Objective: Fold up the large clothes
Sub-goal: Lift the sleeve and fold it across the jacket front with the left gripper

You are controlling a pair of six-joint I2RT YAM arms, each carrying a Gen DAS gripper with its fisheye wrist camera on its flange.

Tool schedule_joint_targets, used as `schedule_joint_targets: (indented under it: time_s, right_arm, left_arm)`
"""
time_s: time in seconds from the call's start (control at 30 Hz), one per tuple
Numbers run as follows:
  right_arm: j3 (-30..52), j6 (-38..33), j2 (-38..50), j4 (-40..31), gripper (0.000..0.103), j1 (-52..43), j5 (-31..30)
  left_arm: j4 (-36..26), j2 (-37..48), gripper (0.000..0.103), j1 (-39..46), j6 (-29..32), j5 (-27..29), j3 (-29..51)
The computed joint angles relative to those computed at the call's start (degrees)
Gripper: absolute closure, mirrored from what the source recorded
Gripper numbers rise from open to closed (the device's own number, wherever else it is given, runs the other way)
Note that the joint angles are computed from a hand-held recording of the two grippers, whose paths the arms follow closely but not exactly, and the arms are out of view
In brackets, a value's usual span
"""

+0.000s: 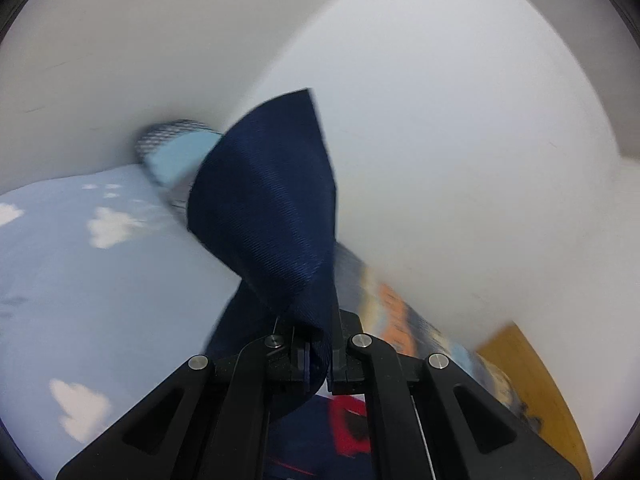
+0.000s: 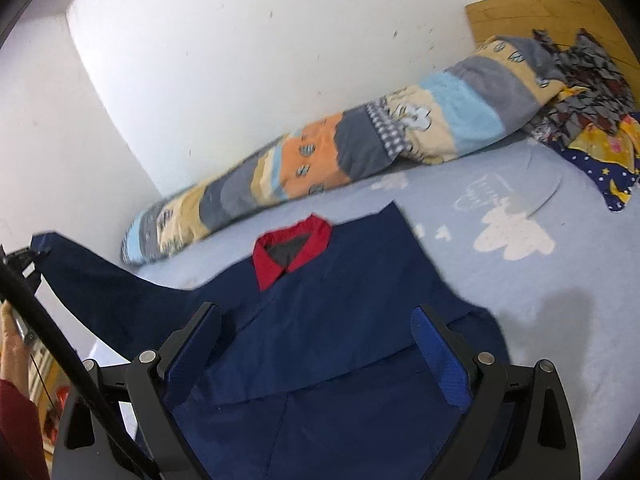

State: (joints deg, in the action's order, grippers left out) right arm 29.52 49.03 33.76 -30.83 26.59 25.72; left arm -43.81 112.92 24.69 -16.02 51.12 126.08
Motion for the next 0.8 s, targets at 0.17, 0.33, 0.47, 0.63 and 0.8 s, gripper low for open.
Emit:
schedule_joint_targets:
  time_s: [0.17, 0.33, 0.47, 0.63, 0.8]
  right_arm:
    - [2.3, 1.4, -8.0, -7.7, 0.005, 1.8, 5.2]
    - [4.7, 3.6, -13.1, -14.2, 0.005, 4.6, 10.6]
    - [6.7, 5.8, -15.1, -18.5, 0.005, 7.5, 15.7]
    - [7.4, 5.0, -16.0, -19.8, 0.005, 6.5, 15.9]
    - [6.4, 0.6, -16.7, -17.3, 0.005, -0.4, 9.2]
  left_arm:
    - [5.3, -13.4, 0.099, -16.3, -2.5, -6.3, -15.5]
    - [15.0, -18.3, 0.098, -37.2, -5.4, -17.9, -31.0]
    - [24.6, -17.6, 0.097, -54.2, -5.9, -27.3, -46.0]
    - [31.3, -5.8, 0.074, -67.1, -3.8, -38.8, -53.2]
    - [30.9, -3.8, 0.043, -70.8, -1.2, -39.2, -58.3]
